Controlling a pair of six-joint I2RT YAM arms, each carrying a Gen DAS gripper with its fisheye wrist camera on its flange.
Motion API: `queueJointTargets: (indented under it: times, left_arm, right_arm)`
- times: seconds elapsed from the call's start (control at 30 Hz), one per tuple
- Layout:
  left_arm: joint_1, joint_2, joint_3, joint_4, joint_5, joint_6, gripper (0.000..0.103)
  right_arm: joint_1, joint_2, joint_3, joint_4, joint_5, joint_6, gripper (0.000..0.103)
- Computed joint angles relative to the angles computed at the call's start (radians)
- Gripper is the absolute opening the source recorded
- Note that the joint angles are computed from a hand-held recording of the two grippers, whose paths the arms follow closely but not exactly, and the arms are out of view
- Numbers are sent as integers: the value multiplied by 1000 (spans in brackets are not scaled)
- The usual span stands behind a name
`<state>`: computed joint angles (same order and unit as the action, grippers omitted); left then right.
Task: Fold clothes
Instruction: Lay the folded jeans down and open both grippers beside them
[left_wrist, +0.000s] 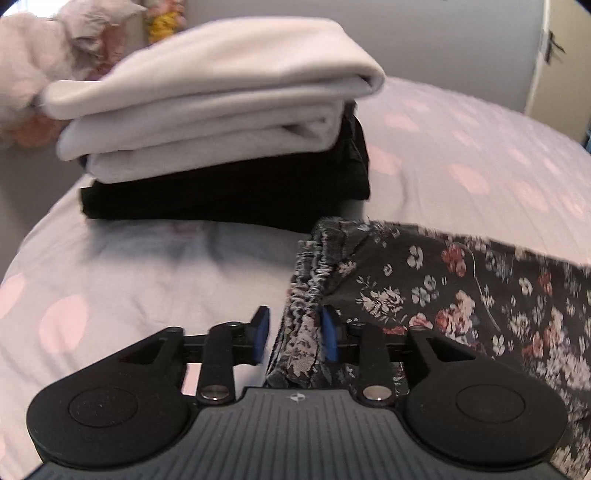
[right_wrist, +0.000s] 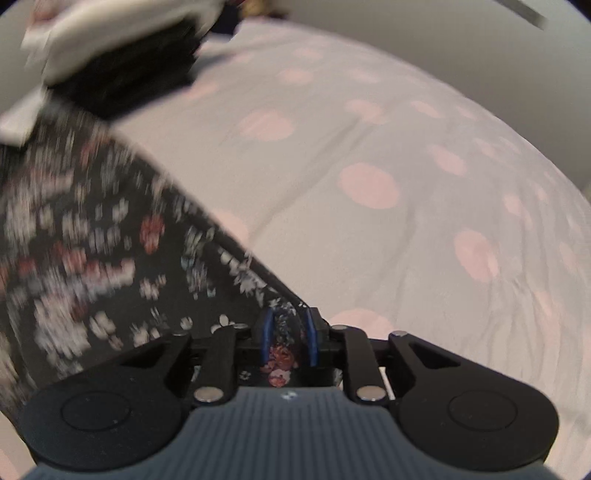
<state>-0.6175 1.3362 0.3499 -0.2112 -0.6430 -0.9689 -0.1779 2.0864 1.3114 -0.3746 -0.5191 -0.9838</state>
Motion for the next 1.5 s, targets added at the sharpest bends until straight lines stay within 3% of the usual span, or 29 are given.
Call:
queueJointTargets:
  times: [0.1, 0.2, 0.27, 0.37, 0.5, 0.57, 0.7, 0.87, 1.0, 1.1, 1.27, 1.4, 1.5]
  left_arm:
    - [-124, 26, 47, -157, -113, -255, 51]
    - [-258, 140, 174, -410, -187, -560, 51]
    - [-332, 232, 280, -582, -195, -733, 51]
    - [-409, 255, 394, -730, -170, -841, 51]
    - [-521, 324, 554, -829, -143, -920, 51]
    - [-574, 363, 617, -809, -149, -950, 52]
    - [-615, 420, 642, -665, -152, -912, 53]
    - [-605, 471, 580, -520, -99, -864, 53]
    - [-582, 415, 487, -398, -75, -855, 53]
    - [-569, 383, 438, -321, -69, -849, 53]
    - [-552, 370, 411, -283, -51, -820, 53]
    - [-547, 325, 366, -259, -47, -846, 53]
    - [-554, 311, 360, -264, -54, -850, 53]
  right_arm:
    - [-73, -83, -116, 59, -45, 134, 22]
    - [-181, -173, -265, 106, -88, 205, 26]
    - [-264, -192, -327, 77, -140, 200, 37]
    - [-378, -186, -411, 49, -204, 180, 38]
    - [-442, -138, -489, 92, -254, 204, 38]
    - [-460, -132, -504, 92, -270, 200, 40]
    - [-459, -134, -484, 49, -280, 202, 47]
    - [-455, -76, -441, 92, -254, 385, 52]
    - [-459, -11, -412, 93, -284, 485, 52]
    - [-450, -8, -426, 90, -302, 493, 38]
    - [-434, -59, -501, 192, -280, 543, 22]
    - [-455, -138, -539, 175, -316, 559, 15]
    - [-499, -222, -547, 83, -376, 557, 12]
